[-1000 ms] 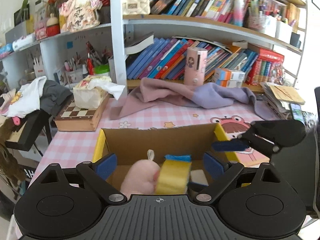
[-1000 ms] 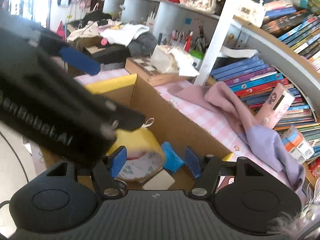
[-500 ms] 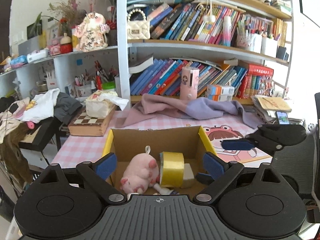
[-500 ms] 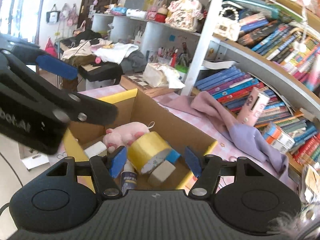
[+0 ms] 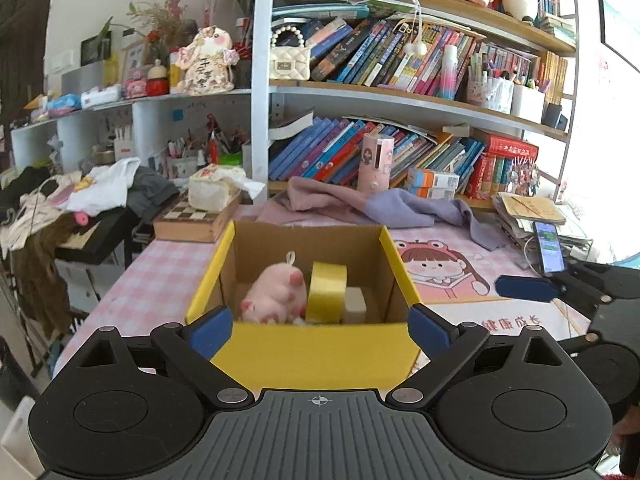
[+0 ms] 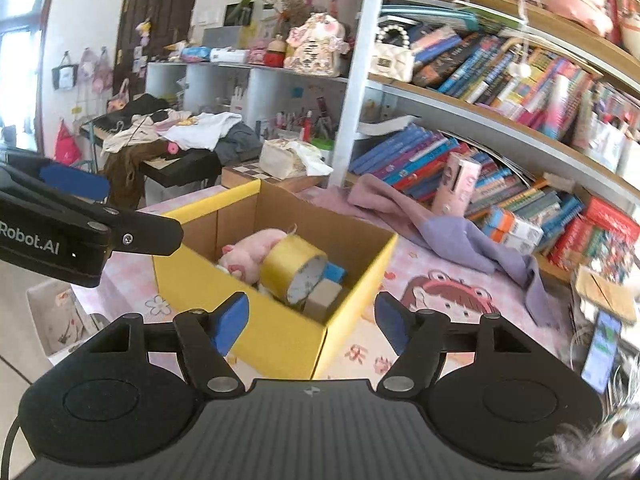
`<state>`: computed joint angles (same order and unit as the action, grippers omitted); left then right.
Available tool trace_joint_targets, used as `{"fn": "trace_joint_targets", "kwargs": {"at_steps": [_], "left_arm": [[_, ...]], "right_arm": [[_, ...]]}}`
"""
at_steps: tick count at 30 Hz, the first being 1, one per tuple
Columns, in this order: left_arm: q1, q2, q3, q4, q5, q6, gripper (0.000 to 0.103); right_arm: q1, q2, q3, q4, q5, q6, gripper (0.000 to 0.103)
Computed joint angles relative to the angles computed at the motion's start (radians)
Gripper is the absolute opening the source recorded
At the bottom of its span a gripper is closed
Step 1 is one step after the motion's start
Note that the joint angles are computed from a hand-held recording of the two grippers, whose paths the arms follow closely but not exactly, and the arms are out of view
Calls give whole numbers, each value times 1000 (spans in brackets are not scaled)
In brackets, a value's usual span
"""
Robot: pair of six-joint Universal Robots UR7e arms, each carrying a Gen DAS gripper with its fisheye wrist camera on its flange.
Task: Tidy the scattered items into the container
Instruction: 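Raise both open tools out of the yellow box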
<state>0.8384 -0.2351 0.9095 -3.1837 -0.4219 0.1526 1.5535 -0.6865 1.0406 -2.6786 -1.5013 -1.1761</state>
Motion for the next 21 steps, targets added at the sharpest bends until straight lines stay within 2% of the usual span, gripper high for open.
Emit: {"fn": "trace_joint_targets", "kwargs": {"at_steps": [11, 21], "left_arm": [[-22, -41, 162, 67, 40, -179, 96], [-31, -43, 198, 104, 70, -220, 96]], "right_arm": [[-38, -93, 194, -165, -77, 83, 70], [-59, -128, 277, -236, -92, 88, 78]]}}
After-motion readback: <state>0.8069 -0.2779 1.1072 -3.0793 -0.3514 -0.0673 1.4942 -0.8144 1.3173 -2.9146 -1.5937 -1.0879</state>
